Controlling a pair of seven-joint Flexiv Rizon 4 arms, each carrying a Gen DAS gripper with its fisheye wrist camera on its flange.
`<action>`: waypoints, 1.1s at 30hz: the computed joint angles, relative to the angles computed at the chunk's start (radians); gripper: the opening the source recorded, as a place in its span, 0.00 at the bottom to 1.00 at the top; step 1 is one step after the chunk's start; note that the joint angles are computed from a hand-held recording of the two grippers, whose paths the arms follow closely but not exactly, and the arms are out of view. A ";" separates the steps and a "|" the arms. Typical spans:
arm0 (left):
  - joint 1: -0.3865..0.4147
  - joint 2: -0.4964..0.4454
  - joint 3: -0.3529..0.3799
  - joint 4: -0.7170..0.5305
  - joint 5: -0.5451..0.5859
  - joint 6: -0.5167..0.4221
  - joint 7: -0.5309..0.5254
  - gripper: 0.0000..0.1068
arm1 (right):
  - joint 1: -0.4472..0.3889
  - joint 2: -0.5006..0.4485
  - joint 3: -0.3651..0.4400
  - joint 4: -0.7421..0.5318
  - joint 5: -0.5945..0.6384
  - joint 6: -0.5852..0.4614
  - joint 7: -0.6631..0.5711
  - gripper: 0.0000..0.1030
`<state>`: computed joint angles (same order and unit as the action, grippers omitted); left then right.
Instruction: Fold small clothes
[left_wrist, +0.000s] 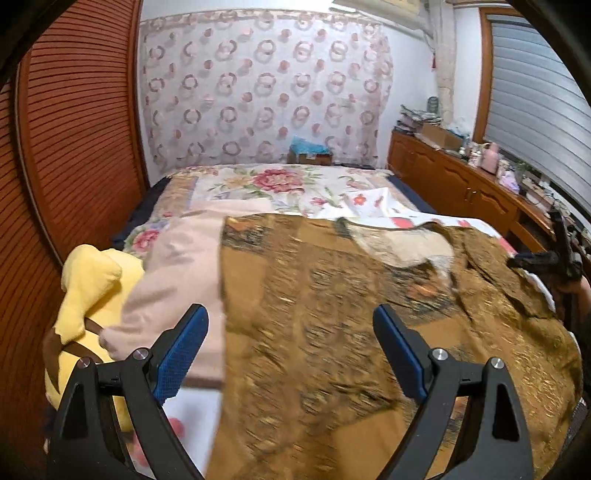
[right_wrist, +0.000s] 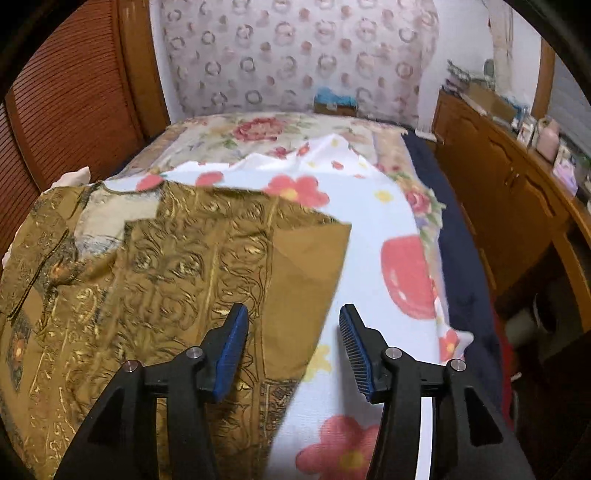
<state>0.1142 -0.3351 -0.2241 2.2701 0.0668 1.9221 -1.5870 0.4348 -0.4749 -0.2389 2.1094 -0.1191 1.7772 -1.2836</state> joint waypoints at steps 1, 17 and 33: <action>0.005 -0.004 0.002 -0.010 -0.002 -0.013 0.004 0.85 | -0.005 -0.008 0.003 -0.006 0.000 -0.004 0.002 0.52; 0.280 -0.145 -0.278 -0.149 -0.072 -0.161 0.155 0.66 | 0.104 -0.006 -0.103 0.031 0.082 0.036 -0.040 0.61; 0.122 -0.218 -0.148 -0.310 -0.301 -0.307 0.297 0.45 | 0.100 0.002 -0.104 0.036 0.089 0.033 -0.051 0.63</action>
